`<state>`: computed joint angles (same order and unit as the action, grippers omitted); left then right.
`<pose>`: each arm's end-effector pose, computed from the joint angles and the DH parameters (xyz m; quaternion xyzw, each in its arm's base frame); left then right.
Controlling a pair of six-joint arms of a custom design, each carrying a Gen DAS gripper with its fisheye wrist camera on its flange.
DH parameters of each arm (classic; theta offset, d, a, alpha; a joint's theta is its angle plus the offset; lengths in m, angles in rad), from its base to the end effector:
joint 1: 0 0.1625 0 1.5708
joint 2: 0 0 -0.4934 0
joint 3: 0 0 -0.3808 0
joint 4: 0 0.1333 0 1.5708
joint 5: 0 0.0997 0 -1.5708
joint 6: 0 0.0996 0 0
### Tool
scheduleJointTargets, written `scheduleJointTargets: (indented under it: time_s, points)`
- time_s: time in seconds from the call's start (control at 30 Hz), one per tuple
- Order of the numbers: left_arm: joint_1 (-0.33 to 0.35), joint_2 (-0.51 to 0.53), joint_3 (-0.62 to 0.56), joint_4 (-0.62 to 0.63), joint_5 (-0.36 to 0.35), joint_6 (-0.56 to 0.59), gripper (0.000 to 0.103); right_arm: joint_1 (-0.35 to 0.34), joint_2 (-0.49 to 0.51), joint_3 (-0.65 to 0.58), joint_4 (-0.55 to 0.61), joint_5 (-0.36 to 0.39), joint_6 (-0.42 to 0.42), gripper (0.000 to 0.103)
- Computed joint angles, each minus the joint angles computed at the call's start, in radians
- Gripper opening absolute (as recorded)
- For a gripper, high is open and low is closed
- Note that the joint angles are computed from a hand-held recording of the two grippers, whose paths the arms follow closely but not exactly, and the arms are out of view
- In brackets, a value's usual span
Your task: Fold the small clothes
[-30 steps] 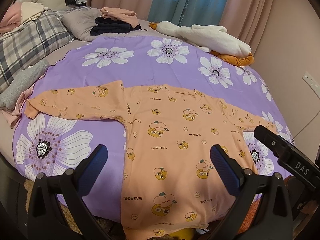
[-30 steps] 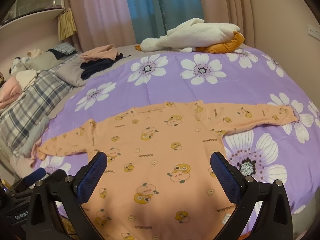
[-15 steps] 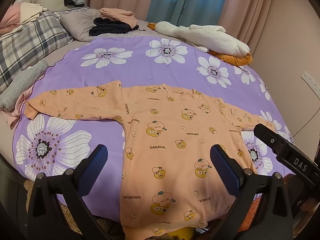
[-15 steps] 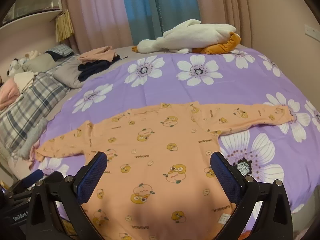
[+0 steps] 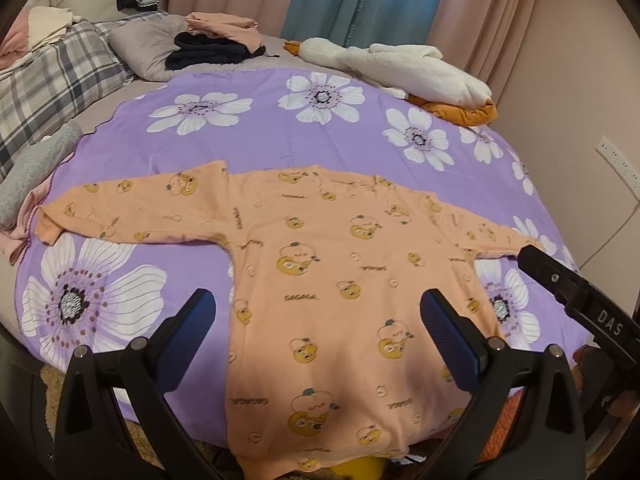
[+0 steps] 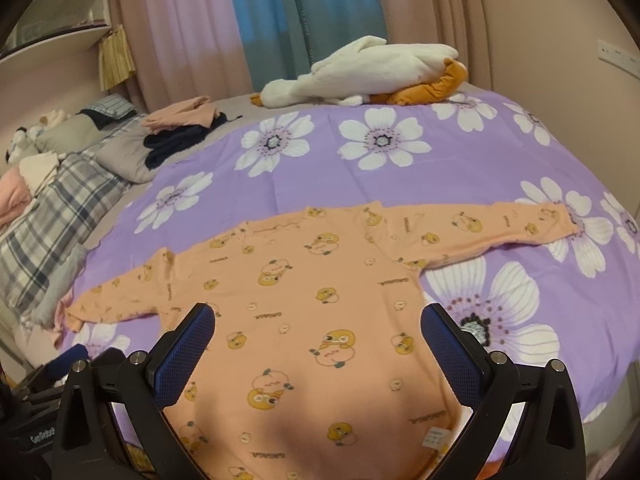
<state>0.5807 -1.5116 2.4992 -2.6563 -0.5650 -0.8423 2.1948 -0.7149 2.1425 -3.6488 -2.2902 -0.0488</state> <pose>-0.1678 -0.3701 0.2939 0.0411 0.8745 -0.4080 0.2591 0.3772 -0.4081 0.1098 0.1866 -0.8744 0.3814 0.2350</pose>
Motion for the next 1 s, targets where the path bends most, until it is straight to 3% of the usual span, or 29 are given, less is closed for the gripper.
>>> scheduleJointTargets:
  time_s: [0.23,0.37,0.57,0.73,0.87,1.0]
  points:
    - [0.007,0.021,-0.020,-0.078,-0.011,0.055,0.102,0.010,-0.042,-0.020,-0.040,0.005,-0.085,0.102]
    - [0.020,0.026,-0.042,-0.061,-0.010,0.067,0.102,-0.023,-0.070,-0.047,-0.004,0.073,-0.076,0.102]
    - [0.053,0.036,-0.060,-0.177,-0.007,0.133,0.102,-0.048,-0.085,-0.130,0.087,0.172,-0.152,0.102]
    - [0.110,0.095,-0.106,-0.237,-0.003,0.189,0.101,-0.097,-0.111,-0.193,0.145,0.283,-0.147,0.102]
    - [0.165,0.148,-0.140,-0.312,-0.057,0.237,0.101,-0.143,-0.116,-0.242,0.142,0.244,-0.151,0.102]
    - [0.213,0.207,-0.167,-0.354,-0.105,0.260,0.096,-0.229,-0.130,-0.247,0.074,0.178,-0.093,0.101]
